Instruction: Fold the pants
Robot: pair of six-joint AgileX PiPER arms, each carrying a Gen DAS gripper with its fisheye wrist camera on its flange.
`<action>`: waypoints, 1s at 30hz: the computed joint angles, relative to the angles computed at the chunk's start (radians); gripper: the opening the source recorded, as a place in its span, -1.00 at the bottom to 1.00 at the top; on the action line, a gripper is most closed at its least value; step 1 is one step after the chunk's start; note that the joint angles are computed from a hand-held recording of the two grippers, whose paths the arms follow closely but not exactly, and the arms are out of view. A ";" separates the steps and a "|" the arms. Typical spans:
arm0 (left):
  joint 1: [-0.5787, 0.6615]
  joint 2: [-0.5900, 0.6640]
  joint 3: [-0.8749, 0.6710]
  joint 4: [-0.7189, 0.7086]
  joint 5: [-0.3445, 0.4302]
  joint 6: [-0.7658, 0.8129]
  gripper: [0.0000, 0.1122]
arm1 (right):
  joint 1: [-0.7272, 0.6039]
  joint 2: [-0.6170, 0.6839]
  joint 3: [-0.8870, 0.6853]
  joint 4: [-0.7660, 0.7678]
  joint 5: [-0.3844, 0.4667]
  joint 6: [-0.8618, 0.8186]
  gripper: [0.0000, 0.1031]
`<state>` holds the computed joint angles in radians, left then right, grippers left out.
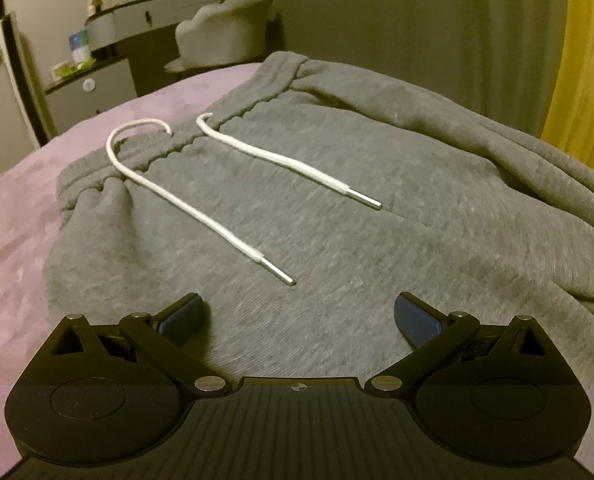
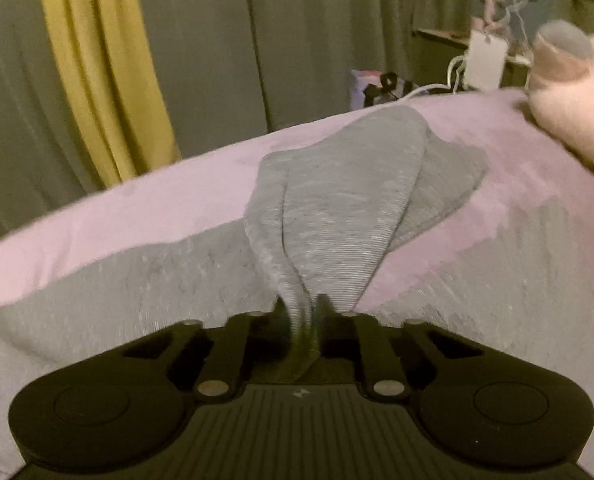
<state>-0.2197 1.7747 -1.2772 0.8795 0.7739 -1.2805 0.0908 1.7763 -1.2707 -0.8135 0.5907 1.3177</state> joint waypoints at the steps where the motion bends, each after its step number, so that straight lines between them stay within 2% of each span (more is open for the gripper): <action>1: 0.001 0.001 -0.001 0.001 -0.001 -0.004 0.84 | 0.010 0.011 -0.009 -0.016 0.017 0.007 -0.79; 6: 0.014 0.002 -0.003 -0.029 -0.013 -0.006 0.84 | 0.091 0.094 -0.090 -0.102 0.167 0.070 -0.70; 9: 0.024 -0.001 0.004 -0.038 -0.032 -0.011 0.84 | 0.094 0.107 -0.120 -0.070 0.184 0.056 -0.75; 10: 0.022 -0.001 0.007 -0.029 -0.033 -0.019 0.84 | 0.079 0.091 -0.118 -0.034 0.159 0.037 -0.84; 13: 0.020 -0.003 0.013 -0.018 -0.037 -0.020 0.84 | -0.017 -0.053 -0.025 0.109 -0.024 0.037 -0.88; 15: 0.034 -0.011 0.013 -0.039 -0.053 0.021 0.84 | -0.052 -0.195 0.081 0.086 -0.127 0.143 -0.89; 17: 0.034 -0.014 -0.005 -0.050 -0.028 0.047 0.84 | -0.087 -0.350 0.196 0.092 -0.214 0.185 -0.89; 19: 0.040 -0.036 -0.006 -0.048 -0.029 0.045 0.84 | -0.104 -0.493 0.309 0.130 -0.247 0.176 -0.89; 21: 0.055 -0.085 0.011 -0.044 -0.067 0.035 0.84 | -0.070 -0.589 0.402 0.052 -0.172 0.245 -0.90; 23: 0.069 -0.129 0.037 0.014 -0.122 -0.015 0.84 | -0.031 -0.610 0.490 -0.025 -0.077 0.277 -0.90; 25: 0.107 -0.133 -0.004 -0.033 -0.163 0.056 0.84 | -0.050 -0.542 0.553 -0.023 -0.034 0.253 -0.92; 26: 0.135 -0.115 -0.046 -0.113 -0.187 0.150 0.84 | -0.086 -0.516 0.571 0.023 -0.053 0.217 -0.92; 27: 0.159 -0.069 -0.120 -0.192 -0.186 0.250 0.84 | -0.152 -0.492 0.594 0.108 -0.111 0.171 -0.93; 29: 0.193 0.051 -0.314 -0.334 -0.145 0.450 0.84 | -0.285 -0.508 0.646 0.277 -0.280 0.092 -0.93; 30: 0.209 0.109 -0.414 -0.405 -0.112 0.550 0.84 | -0.311 -0.513 0.651 0.306 -0.313 0.064 -0.91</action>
